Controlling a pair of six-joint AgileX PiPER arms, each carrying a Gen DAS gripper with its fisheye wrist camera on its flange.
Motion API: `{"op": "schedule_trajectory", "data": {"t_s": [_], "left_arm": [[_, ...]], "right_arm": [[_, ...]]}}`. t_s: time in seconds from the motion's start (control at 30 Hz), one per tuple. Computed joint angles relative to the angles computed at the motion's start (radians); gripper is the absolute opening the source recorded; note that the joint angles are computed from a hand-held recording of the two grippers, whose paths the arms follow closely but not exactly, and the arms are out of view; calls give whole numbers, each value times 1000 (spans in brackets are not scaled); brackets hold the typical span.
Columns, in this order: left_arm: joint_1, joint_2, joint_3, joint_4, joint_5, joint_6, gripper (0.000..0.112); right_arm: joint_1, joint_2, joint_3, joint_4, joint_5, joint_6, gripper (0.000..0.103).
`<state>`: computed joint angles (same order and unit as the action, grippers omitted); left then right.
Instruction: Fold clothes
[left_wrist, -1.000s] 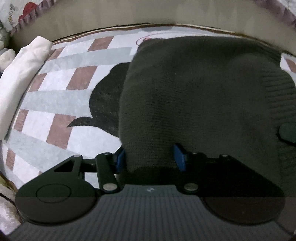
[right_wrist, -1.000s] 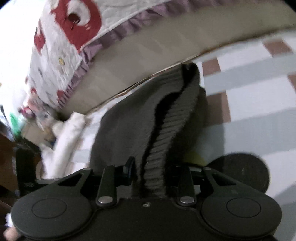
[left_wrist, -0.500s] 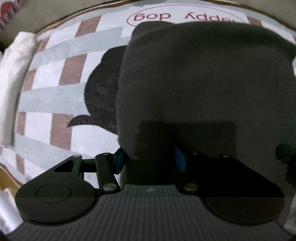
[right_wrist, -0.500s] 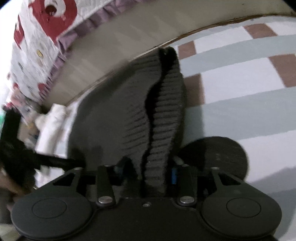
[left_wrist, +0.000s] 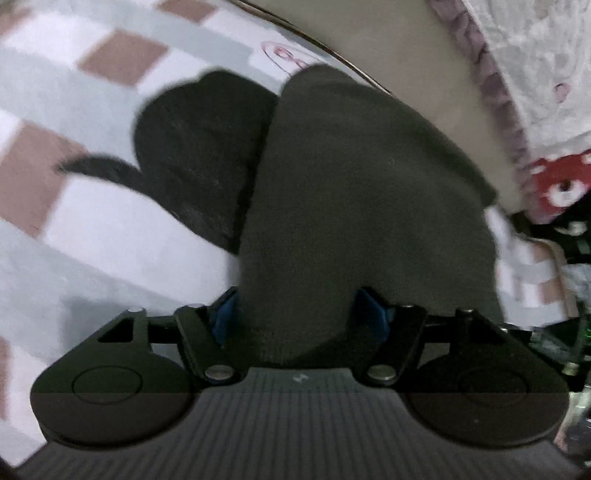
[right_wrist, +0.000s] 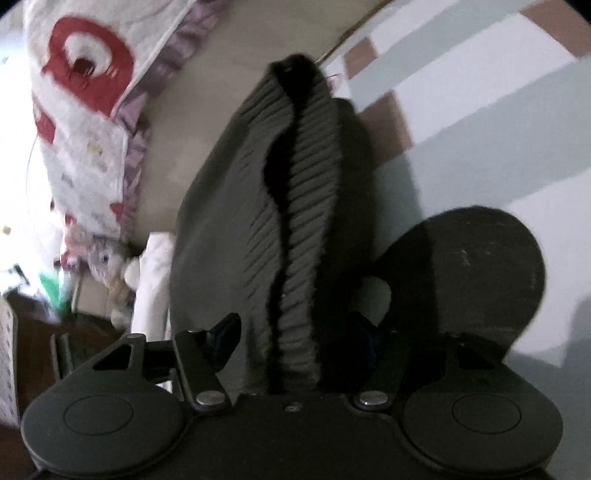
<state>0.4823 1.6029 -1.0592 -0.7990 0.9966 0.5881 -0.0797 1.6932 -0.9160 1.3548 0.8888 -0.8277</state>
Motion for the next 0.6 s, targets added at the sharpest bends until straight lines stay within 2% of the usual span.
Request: {"op": "schedule_trajectory", "data": {"t_s": [0.03, 0.17, 0.23, 0.3, 0.37, 0.43, 0.53, 0.6], "left_arm": [[13, 4, 15, -36, 6, 66, 74], [16, 23, 23, -98, 24, 151, 81], [-9, -4, 26, -124, 21, 167, 75], [-20, -66, 41, -172, 14, 240, 62], [-46, -127, 42, -216, 4, 266, 61], [-128, -153, 1, -135, -55, 190, 60], [-249, -121, -71, 89, -118, -7, 54], [-301, -76, -105, 197, -112, -132, 54]], "right_arm": [[9, -2, -8, -13, -7, -10, 61], [21, -1, -30, -1, -30, -67, 46], [17, 10, -44, 37, -19, -106, 41], [27, 8, -53, 96, 1, -184, 38], [65, -34, -66, 114, -32, -227, 37], [99, -81, -105, 41, -85, -170, 37], [109, -126, -161, -161, -140, 47, 37], [106, -116, -192, -331, -165, 238, 37]]}}
